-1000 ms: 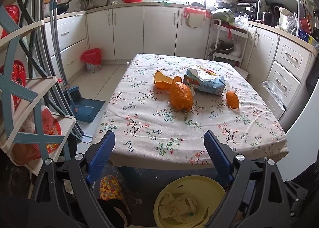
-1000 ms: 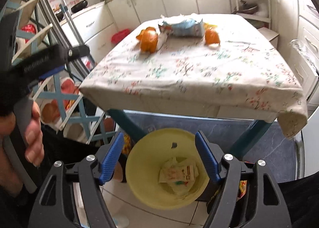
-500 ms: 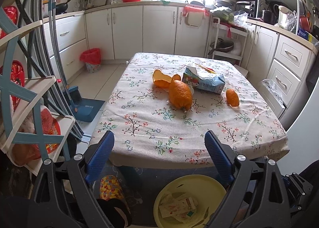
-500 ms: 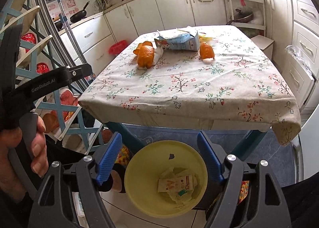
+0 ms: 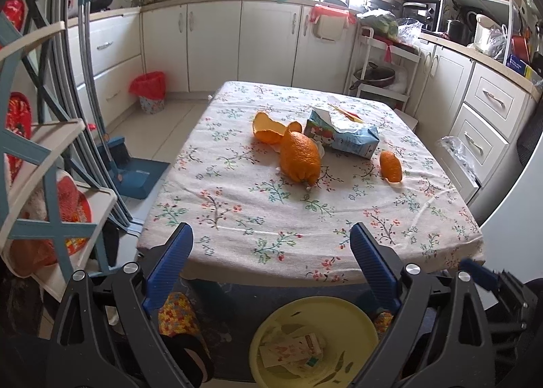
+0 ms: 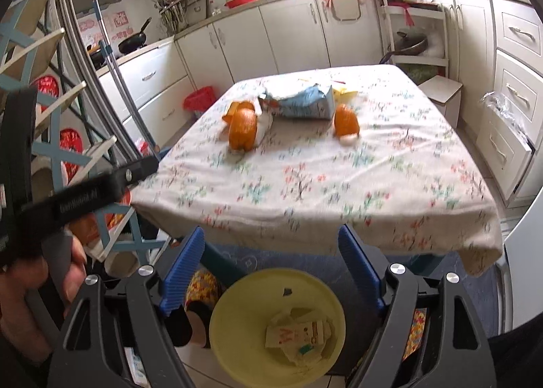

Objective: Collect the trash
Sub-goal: 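Move both tools back toward the orange peels on the table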

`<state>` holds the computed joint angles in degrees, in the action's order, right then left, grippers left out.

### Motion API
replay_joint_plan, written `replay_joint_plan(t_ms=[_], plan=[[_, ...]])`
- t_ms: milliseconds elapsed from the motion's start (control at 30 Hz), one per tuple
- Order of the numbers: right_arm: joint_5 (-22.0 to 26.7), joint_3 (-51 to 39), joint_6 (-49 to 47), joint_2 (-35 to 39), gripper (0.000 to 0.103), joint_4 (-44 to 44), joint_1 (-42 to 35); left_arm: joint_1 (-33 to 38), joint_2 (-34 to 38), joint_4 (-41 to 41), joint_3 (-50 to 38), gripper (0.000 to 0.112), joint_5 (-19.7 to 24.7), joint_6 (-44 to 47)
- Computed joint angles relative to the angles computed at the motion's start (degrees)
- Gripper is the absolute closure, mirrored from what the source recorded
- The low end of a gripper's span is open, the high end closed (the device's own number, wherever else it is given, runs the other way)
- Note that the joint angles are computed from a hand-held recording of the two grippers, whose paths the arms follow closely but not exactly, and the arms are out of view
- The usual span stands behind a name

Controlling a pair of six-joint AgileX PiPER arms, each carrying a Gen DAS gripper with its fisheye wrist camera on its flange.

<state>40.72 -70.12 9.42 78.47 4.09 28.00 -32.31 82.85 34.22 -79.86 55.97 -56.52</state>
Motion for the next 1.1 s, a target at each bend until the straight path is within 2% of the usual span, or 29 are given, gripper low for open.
replay_joint_plan(t_ms=[267,467,633,833,1000,1033,1067,1100], plan=[[6.39,-14.81,-6.35,10.75,0.025,0.36,-4.10,6.05,5.69,-7.86,-6.57,0.023,-1.88,6.62],[13.90,-29.22,-10.40,21.70,0.025,0.79,-7.51,9.88,14.22,-13.60,-15.85,0.023,-1.38,13.49],[18.09,-38.70,-9.84,29.34,0.025,0.97,-9.36,12.17,21.07,-17.14,-23.61,0.023,-0.19,17.32],[22.79,-47.88,-9.42,36.43,0.025,2.34,-10.70,13.81,30.75,-20.44,-35.55,0.023,3.44,21.64],[21.81,-48.87,-10.06,36.81,0.025,3.28,-10.77,14.56,38.78,-21.42,-46.87,0.023,8.23,24.02],[21.54,-48.96,-10.26,36.75,0.025,3.43,-10.59,14.71,39.48,-21.30,-47.87,0.029,8.60,24.10],[21.27,-49.08,-10.61,36.69,0.025,3.86,-10.41,15.25,39.81,-22.27,-48.31,0.042,8.61,24.41],[21.38,-49.56,-10.93,36.95,0.025,4.42,-10.26,16.61,39.63,-25.52,-47.97,0.048,8.53,25.26]])
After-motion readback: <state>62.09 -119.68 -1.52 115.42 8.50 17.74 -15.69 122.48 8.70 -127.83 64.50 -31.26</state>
